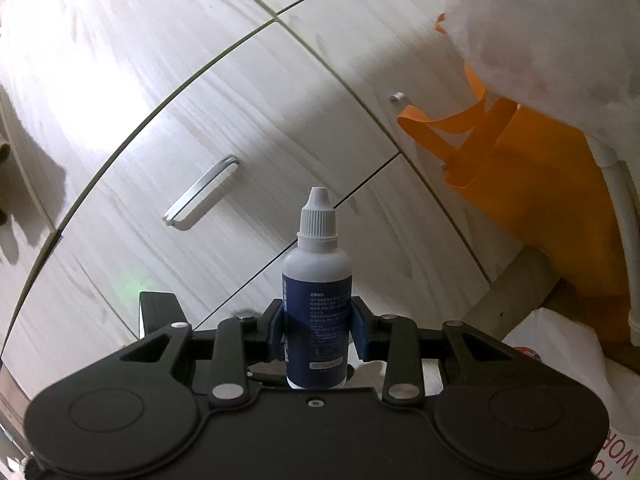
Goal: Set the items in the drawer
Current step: 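Hook the left gripper on the lower drawer handle while the right gripper holds the bottle, then pull the lower drawer open with the left gripper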
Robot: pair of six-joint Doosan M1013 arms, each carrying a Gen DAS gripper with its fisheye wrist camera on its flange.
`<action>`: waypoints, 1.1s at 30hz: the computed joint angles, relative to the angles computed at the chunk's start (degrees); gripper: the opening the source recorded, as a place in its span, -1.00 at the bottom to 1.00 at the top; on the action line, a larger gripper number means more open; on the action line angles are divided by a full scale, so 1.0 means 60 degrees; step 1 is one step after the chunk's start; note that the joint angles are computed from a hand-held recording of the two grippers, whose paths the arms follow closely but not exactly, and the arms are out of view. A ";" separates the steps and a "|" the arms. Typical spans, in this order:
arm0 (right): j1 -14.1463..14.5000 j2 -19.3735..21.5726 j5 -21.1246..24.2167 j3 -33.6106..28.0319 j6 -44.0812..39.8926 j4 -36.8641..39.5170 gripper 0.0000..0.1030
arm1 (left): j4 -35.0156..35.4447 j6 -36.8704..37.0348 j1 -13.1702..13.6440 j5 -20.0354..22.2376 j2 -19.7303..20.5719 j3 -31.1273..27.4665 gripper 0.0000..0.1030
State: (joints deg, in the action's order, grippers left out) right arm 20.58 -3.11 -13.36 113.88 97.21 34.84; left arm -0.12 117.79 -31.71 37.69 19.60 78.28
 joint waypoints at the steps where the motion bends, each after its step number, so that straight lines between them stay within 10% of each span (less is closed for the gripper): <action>1: -0.0006 0.0000 -0.0001 0.0006 0.0004 0.0020 -0.23 | 0.0165 -0.0191 -0.0036 0.0137 0.0040 -0.0086 -0.08; 9: 0.0095 0.0000 -0.0092 -0.0001 -0.1200 0.1223 -0.23 | 0.2069 -0.1378 -0.0525 0.0107 0.0252 -0.0019 0.57; 33: 0.0171 -0.0208 -0.0270 0.0059 -0.2544 0.2766 -0.23 | 0.3960 -0.3921 -0.1363 -0.0793 -0.0326 0.1253 0.64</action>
State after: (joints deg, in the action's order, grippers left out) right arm 21.60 -4.35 -14.98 114.24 81.95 51.44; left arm 23.64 94.26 -39.88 32.93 17.65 85.80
